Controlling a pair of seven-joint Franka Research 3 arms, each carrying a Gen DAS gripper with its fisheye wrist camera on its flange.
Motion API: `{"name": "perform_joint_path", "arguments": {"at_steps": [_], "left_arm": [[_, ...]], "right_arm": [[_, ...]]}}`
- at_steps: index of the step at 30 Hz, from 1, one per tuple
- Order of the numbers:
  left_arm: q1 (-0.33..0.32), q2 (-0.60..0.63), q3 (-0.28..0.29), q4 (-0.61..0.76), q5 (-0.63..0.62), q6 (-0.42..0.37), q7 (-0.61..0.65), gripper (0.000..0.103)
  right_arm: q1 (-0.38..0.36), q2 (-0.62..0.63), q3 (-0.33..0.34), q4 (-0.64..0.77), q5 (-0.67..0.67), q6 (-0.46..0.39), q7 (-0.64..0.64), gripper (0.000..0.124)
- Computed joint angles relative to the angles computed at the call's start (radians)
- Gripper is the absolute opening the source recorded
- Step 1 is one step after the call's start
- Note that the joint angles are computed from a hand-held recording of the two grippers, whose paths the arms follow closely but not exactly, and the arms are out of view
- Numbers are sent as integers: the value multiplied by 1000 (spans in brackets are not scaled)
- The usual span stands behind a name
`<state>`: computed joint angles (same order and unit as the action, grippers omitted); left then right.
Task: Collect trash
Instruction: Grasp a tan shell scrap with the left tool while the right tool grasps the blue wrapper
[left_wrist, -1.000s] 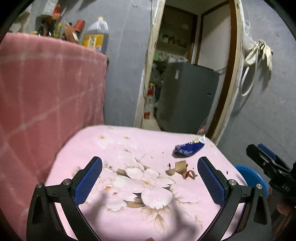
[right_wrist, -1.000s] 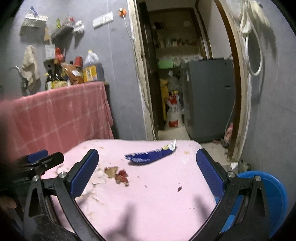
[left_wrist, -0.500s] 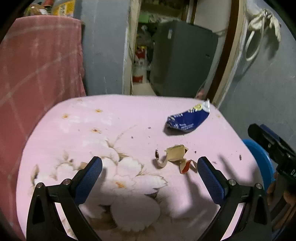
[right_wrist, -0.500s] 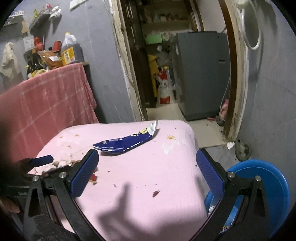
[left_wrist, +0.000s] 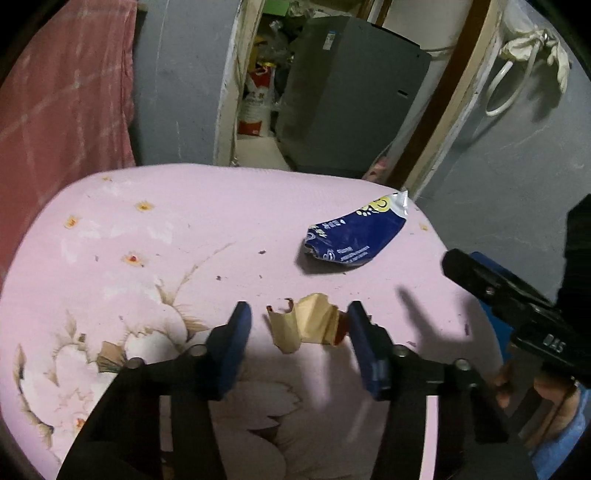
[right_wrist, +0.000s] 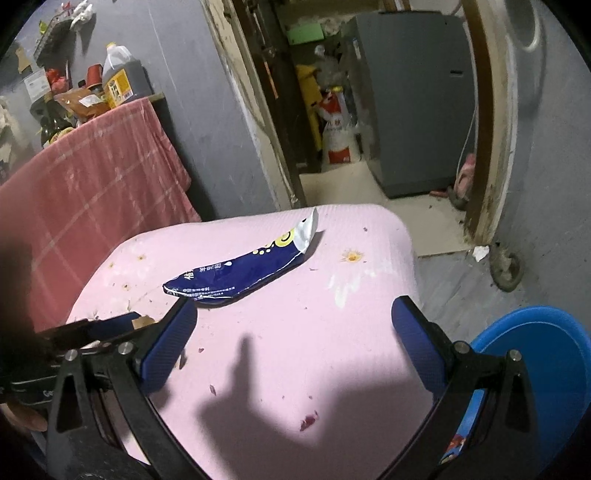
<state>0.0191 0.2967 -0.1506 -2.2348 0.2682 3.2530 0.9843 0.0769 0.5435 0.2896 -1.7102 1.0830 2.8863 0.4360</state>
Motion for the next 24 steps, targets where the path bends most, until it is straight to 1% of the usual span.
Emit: {"name": "perform_joint_path", "arguments": {"at_steps": [1,2,3,4,6,8,10,11,13,14,15,16,17,19,22,24], "left_arm": [[58,2,-58,-3,-4,6,9,33],[82,2,-81,-3,-1,5,12,27],[72,-2,-69,-3,-1,-7,12,18],[50,-5,-45,-2,7,-11,1,16],[80,-6,-72,-16,-5,10,11,13],[68,-12,-55,-26,-7,25,3,11],[6,-20,14,-34,-14,35,-13,7],[-52,-27,75,-37,-22,33,-22,7],[-190,-41,224,-49,-41,30,-45,6],[-232,-46,272,-55,-48,32,-54,6],[-258,-50,305,-61,-54,34,-60,6],[-264,-53,315,-65,-56,35,-62,6],[-289,-56,344,-70,-62,36,-65,6],[-371,-61,434,-81,-80,39,-73,6],[-449,-63,518,-94,-114,52,-72,6],[-494,-66,563,-104,-151,63,-58,6]], "right_arm": [[12,8,-19,14,-32,-26,40,103],[17,14,-26,22,-49,-36,61,103],[28,23,-43,39,-83,-62,104,103],[32,30,-50,49,-105,-78,130,103],[44,48,-67,79,-160,-120,192,103],[52,67,-74,107,-204,-150,238,103],[57,86,-75,136,-238,-171,276,103],[55,94,-72,148,-248,-179,287,103],[62,120,-70,191,-272,-198,323,103],[70,132,-73,209,-290,-204,344,103],[81,148,-79,232,-311,-209,371,103],[86,158,-79,246,-325,-210,386,103],[91,169,-79,260,-339,-210,402,103],[108,190,-85,291,-373,-207,441,103],[119,214,-80,326,-414,-214,474,103],[128,229,-82,350,-445,-229,490,103]]}}
